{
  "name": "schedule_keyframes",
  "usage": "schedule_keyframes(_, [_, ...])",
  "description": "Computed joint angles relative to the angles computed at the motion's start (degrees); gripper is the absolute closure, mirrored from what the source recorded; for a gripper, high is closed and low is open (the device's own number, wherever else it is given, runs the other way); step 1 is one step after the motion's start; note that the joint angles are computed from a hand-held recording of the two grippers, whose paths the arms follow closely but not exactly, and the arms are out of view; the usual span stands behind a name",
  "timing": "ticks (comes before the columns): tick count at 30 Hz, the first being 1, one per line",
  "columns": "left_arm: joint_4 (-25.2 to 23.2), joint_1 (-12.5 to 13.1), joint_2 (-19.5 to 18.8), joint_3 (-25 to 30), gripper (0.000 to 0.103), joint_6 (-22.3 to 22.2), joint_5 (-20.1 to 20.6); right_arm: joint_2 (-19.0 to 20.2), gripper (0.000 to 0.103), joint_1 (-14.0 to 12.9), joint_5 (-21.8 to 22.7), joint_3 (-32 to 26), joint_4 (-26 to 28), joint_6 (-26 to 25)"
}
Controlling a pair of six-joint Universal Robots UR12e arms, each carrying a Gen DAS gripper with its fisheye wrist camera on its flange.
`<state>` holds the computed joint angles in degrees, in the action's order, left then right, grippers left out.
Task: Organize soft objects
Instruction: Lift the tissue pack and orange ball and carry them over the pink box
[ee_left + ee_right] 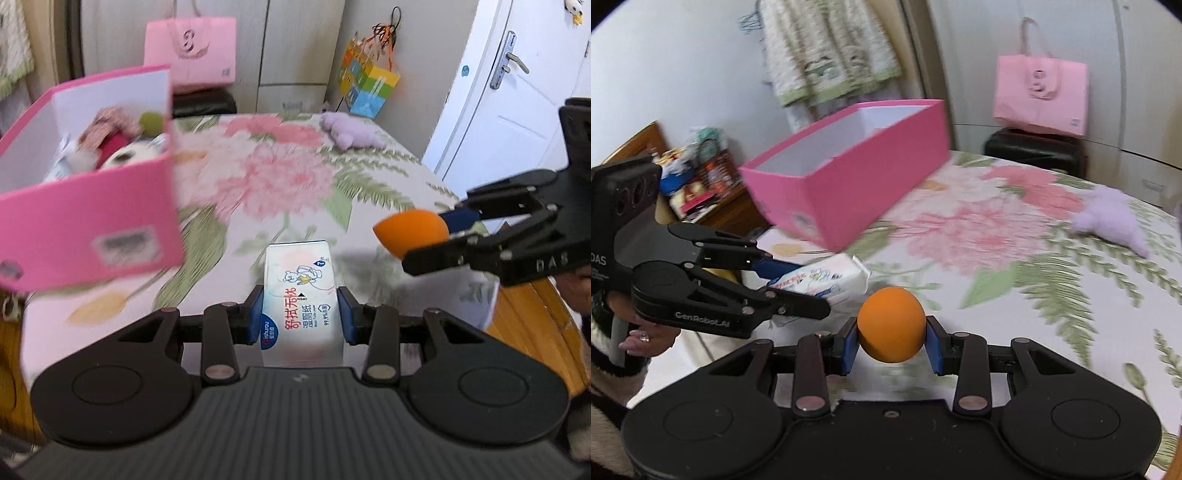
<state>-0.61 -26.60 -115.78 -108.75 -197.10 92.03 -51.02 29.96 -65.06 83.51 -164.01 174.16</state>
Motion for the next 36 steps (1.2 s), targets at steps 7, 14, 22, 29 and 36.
schedule_keyframes(7, [0.52,0.74,6.42,-5.74,0.064,-0.48,3.13,0.66,0.061,1.81,4.78,-3.41,3.27,-5.03])
schedule_keyframes(14, [7.42,1.62,8.70,-7.80,0.064,2.78,7.22,3.06,0.061,3.92,3.59,-8.81,-0.88,-7.54])
schedule_keyframes(22, [15.56,4.71,5.21,-5.02,0.064,0.62,8.26,8.38,0.061,3.72,9.19,-17.05,-6.24,0.25])
schedule_keyframes(29, [16.87,6.59,1.91,-0.44,0.064,2.24,14.33,12.35,0.061,4.85,1.61,-25.66,-3.20,-1.78])
schedule_keyframes(36, [9.05,9.01,-2.05,4.96,0.064,3.37,15.60,19.84,0.061,5.29,-2.89,-37.97,0.37,-10.47])
